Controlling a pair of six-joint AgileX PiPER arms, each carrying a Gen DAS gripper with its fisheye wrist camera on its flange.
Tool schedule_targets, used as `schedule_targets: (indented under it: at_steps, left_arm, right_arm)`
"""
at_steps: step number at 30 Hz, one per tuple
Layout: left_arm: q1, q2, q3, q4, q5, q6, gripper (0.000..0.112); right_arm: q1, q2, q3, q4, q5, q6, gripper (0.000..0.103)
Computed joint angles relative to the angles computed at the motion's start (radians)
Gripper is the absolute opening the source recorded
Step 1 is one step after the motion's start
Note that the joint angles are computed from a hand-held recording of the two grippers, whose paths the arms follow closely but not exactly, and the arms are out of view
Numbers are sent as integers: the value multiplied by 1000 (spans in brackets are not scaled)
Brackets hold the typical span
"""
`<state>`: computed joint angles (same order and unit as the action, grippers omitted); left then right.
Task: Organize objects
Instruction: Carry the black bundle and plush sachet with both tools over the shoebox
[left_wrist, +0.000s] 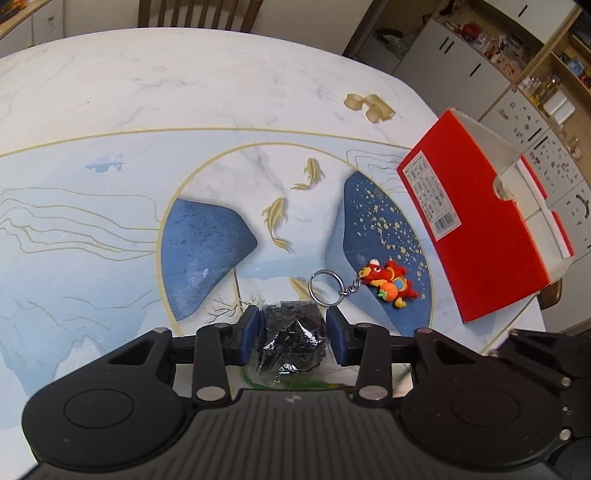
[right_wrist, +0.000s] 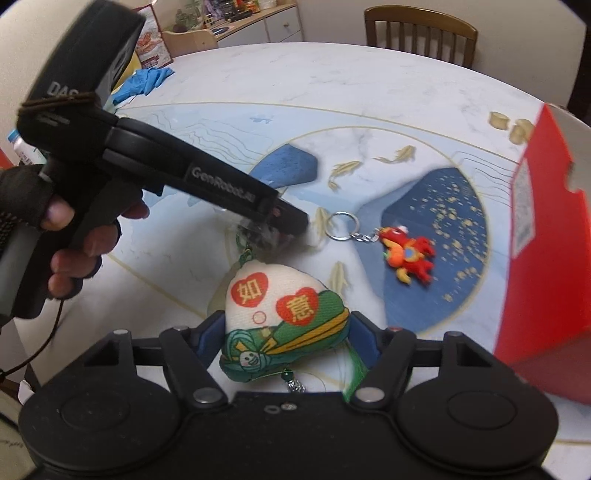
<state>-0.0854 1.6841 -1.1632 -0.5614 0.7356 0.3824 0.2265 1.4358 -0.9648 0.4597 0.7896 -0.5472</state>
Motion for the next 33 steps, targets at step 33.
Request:
schedule_targets:
  at_steps: [33]
  left_arm:
    - [-223, -159, -139, 368, 43, -485, 39]
  right_arm:
    - [-709, -27, -493, 121, 422, -268, 69]
